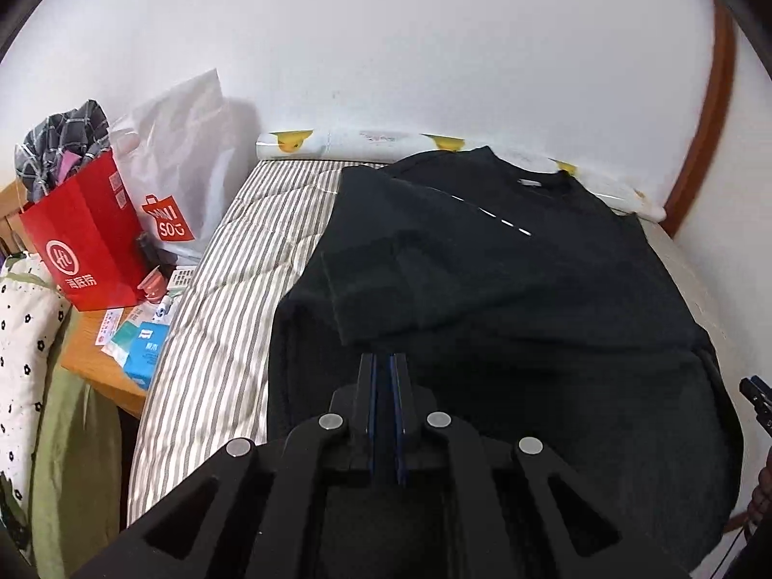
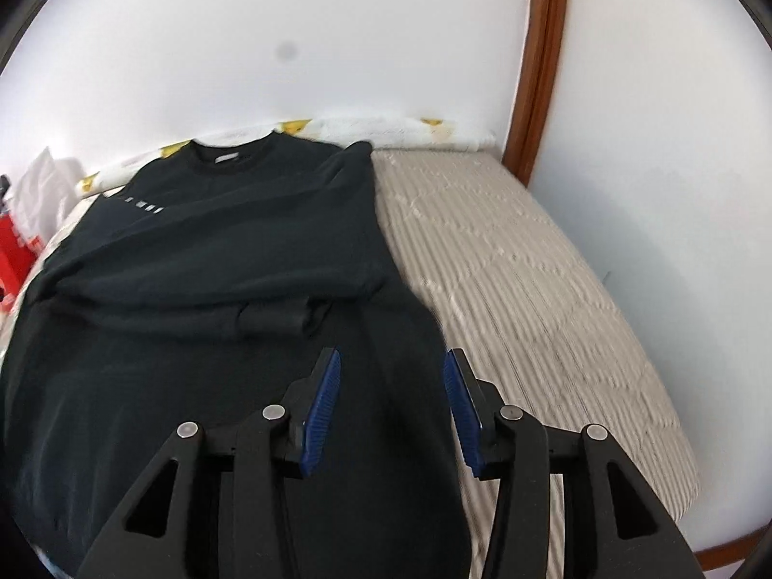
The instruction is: Fold small clothes
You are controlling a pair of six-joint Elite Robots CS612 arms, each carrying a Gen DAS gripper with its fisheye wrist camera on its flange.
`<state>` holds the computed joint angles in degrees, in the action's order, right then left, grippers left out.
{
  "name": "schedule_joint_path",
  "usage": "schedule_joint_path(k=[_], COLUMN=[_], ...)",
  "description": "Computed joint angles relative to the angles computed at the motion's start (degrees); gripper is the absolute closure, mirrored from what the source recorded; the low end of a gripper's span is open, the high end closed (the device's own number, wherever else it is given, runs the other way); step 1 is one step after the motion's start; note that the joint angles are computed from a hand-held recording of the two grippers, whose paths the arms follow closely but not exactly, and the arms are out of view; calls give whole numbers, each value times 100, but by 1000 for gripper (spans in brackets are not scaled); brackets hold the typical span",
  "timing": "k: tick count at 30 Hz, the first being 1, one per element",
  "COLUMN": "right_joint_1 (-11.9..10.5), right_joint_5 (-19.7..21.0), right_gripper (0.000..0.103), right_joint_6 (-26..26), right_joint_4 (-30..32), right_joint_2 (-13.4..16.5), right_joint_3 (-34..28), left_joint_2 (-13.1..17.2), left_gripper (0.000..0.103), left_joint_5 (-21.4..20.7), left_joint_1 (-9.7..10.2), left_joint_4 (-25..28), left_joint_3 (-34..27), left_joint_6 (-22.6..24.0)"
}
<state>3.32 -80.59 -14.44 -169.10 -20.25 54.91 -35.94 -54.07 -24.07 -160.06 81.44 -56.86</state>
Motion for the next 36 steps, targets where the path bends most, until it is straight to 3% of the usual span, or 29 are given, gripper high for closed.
schedule_joint_path(k=[6, 8, 10, 15, 19, 23, 28, 36], right_joint_1=[-96, -157, -211, -321, -400, -448, -440, -398], right_joint_5=[47, 139, 247, 411, 599, 794, 898, 716], right_gripper=[58, 58, 58, 58, 58, 58, 58, 58], right_joint_6=[-118, -45, -4, 97, 101, 39, 1, 77], right_joint_4=[-153, -143, -208, -372, -385, -418, -387, -782], right_joint_2=[-289, -366, -411, -469, -499, -503, -460, -385], right_joint_3=[674, 866, 1032, 1378, 1576, 1686, 1669, 1702], left_joint_2=[-225, -270, -297, -294, -272, -207, -173, -135], left_gripper=[97, 92, 77, 75, 74, 65, 64, 64], left_joint_5=[-112, -140, -223, -571, -709, -809, -657, -301], left_joint_1=[-160, -215, -261, -371, -458, -524, -610, -734], left_joint_4=[-219, -174, -206, -640, -973, -1222, -1290, -1155], left_joint_3=[557, 718, 872, 1271, 1442, 1460, 1477, 1467], left_joint_6=[-576, -748, -940, -1286, -1305, -1264, -1268, -1160])
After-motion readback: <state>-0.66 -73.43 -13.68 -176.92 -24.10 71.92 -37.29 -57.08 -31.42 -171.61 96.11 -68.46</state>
